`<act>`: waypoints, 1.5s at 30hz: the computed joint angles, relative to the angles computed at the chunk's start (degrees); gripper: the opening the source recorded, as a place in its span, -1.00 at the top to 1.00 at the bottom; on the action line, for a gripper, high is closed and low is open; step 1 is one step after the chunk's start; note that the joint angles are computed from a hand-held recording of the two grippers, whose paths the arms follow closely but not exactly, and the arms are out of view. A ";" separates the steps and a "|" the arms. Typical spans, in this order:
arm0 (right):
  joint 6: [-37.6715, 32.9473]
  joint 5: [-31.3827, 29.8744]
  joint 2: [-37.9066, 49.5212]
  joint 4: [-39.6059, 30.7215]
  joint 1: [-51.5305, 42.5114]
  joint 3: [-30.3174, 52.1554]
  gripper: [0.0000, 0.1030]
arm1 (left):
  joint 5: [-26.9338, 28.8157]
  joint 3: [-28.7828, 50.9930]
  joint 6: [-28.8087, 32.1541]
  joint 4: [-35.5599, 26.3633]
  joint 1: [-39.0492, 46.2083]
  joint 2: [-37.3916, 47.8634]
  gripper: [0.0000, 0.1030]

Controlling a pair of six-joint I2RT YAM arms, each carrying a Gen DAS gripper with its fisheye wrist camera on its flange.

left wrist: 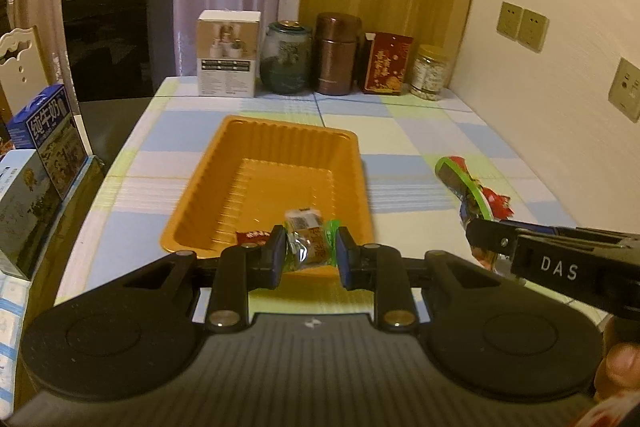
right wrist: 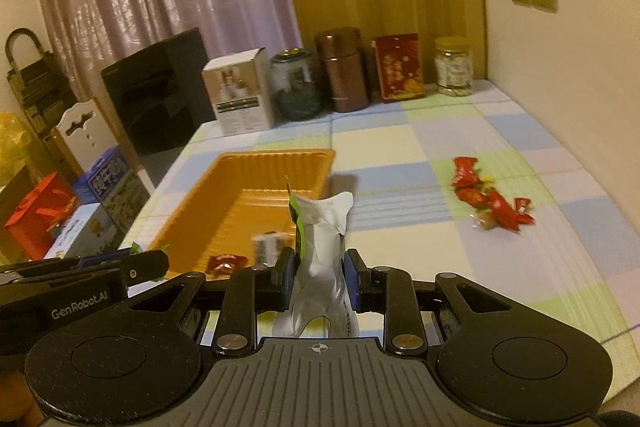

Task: Organize snacks
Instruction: 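Carry both snacks over the orange tray and open the left tool, then open the right tool to release the white packet into the tray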

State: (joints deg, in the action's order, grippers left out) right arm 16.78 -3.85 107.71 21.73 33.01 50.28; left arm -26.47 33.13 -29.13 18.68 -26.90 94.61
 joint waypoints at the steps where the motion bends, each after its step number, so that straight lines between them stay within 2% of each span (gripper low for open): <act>1: 0.01 0.10 0.46 -0.31 0.39 0.81 0.48 | 0.41 -0.20 0.32 0.14 0.68 -0.30 0.55; 8: -0.31 0.07 4.93 -2.57 2.24 7.09 0.48 | 3.82 -0.55 3.25 1.75 6.62 -0.44 0.55; 15: 0.14 -1.01 10.83 -5.31 2.48 15.10 0.48 | 9.07 2.76 7.07 2.95 13.07 3.29 0.55; 28: 2.36 -3.92 23.01 -11.56 2.60 31.31 0.48 | 17.59 14.40 12.20 3.29 21.17 19.15 0.55; 38: 3.08 -5.69 30.73 -15.73 2.22 41.47 0.48 | 18.80 21.48 15.23 0.52 22.72 26.18 0.51; 41: 3.32 -5.94 31.30 -16.00 2.13 42.08 0.48 | 19.08 22.06 15.57 0.67 23.01 26.87 0.39; 45: 3.45 -6.27 31.65 -16.25 1.96 42.54 0.48 | 18.68 21.12 15.24 1.20 23.26 25.64 0.38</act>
